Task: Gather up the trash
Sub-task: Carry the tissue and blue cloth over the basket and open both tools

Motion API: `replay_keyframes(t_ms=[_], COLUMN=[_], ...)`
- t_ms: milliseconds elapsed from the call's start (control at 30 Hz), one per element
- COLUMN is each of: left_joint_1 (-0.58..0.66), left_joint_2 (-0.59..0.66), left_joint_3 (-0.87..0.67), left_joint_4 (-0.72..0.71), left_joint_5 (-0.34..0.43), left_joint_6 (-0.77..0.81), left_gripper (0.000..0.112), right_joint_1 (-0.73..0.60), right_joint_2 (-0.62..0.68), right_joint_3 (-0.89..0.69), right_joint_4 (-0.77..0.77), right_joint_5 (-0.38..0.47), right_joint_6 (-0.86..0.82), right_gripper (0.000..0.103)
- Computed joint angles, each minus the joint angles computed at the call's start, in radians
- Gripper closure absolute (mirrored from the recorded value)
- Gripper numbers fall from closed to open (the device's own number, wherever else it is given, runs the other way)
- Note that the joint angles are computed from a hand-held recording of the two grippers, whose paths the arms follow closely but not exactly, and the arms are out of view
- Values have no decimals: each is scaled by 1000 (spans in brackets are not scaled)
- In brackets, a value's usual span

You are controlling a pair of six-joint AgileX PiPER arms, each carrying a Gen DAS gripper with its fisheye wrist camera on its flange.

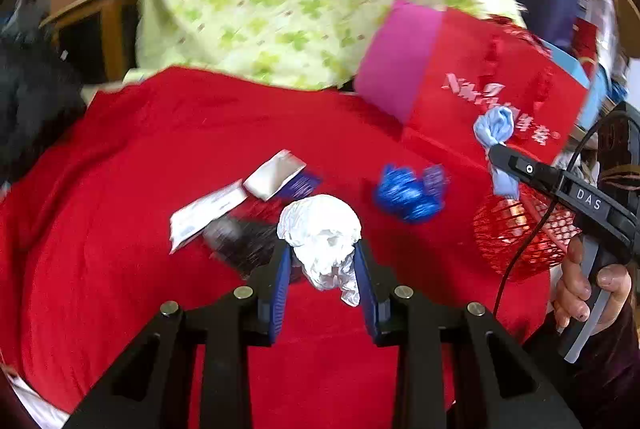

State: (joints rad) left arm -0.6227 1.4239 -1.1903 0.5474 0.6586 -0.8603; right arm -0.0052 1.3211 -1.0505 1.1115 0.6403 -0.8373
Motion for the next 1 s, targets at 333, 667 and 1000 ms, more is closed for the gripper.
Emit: replay_keyframes(t_ms=[333, 667, 1000], left_joint_1=[-182, -262, -278], left_joint_2=[221, 483, 684], left_joint_3=[-347, -734, -1066], left_joint_4=[159, 124, -35], left_joint_5=[175, 255, 287], left_joint_6=[-43, 115, 278], left_gripper=[79, 79, 79], right_joint_1=[-385, -593, -739], right_joint_2=[-115, -93, -43], right_joint_3=[73, 82, 85], right_joint_4=[109, 165, 188], right_joint_5=[179, 266, 325], right_joint_6=[-118, -161, -194], right_gripper=[76, 76, 76])
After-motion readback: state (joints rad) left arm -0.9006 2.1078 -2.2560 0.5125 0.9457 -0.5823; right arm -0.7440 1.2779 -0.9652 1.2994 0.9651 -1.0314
